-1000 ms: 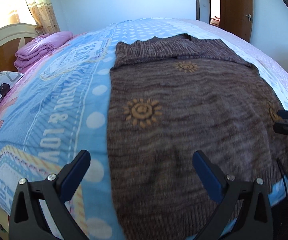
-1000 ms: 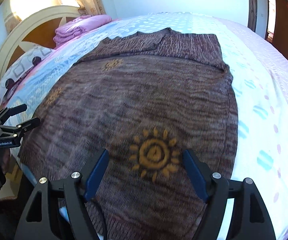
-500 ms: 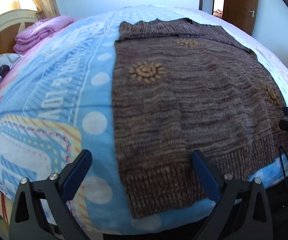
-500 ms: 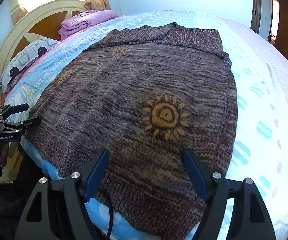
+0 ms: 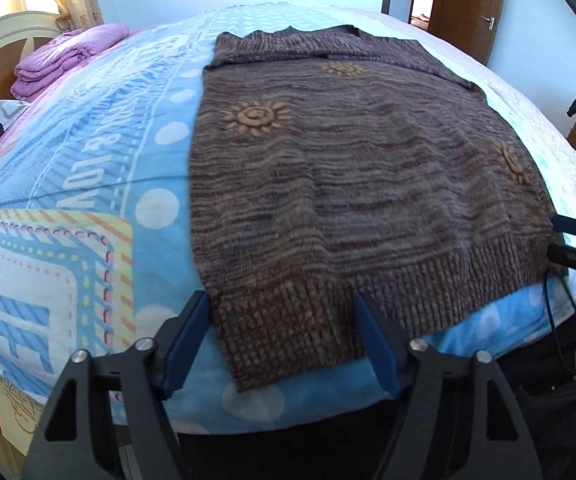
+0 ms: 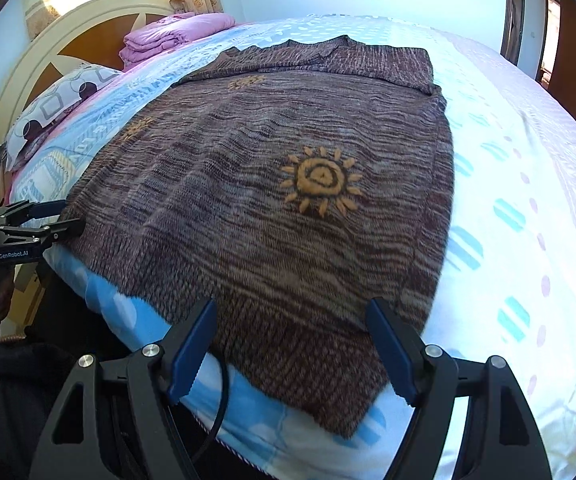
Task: Fold small clothes
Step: 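Grasp the ribbed hem with the left tool while the right tool grasps it too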
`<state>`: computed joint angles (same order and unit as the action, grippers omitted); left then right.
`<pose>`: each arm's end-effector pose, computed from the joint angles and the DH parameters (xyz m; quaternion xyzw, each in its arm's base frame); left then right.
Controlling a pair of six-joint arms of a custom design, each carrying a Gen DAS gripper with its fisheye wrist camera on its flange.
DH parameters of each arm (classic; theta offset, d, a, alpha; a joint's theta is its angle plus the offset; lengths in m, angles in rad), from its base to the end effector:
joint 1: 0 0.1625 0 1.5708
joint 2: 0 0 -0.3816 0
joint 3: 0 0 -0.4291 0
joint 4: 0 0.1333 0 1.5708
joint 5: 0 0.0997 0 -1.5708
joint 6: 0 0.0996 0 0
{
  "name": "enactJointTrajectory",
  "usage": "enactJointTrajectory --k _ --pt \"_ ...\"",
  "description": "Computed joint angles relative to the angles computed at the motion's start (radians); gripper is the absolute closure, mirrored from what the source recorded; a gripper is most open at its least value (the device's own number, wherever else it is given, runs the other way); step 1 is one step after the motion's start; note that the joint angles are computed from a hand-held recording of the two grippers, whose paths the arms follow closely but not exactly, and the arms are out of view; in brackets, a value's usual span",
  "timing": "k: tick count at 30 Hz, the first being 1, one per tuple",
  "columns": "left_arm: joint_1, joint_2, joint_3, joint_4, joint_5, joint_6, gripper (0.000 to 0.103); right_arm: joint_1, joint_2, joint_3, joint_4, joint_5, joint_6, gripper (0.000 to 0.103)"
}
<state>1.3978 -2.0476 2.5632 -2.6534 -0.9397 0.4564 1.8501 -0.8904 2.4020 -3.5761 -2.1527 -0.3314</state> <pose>0.1332 -0.3537 0.2757 0.2000 0.8947 -0.2212 0.3325 0.1838 -0.3558 0.0048 0.2124 -0.9070 0.2268 0.2842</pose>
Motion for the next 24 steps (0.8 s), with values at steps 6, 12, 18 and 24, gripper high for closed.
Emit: enactJointTrajectory --k 6,12,18,24 --pt "0.043 -0.041 -0.035 0.115 -0.121 -0.018 0.085 -0.025 -0.043 0.048 -0.035 -0.005 0.032 0.026" --pt "0.048 -0.055 -0.039 0.132 -0.143 -0.025 0.085 -0.061 -0.074 0.080 -0.040 0.047 0.049 0.026" --pt "0.067 -0.036 -0.045 0.110 -0.161 -0.020 0.082 -0.070 -0.089 0.098 -0.037 0.055 0.074 0.026" --pt "0.074 -0.026 -0.042 0.089 -0.171 -0.015 0.076 -0.085 -0.098 0.110 -0.040 0.087 0.079 0.049"
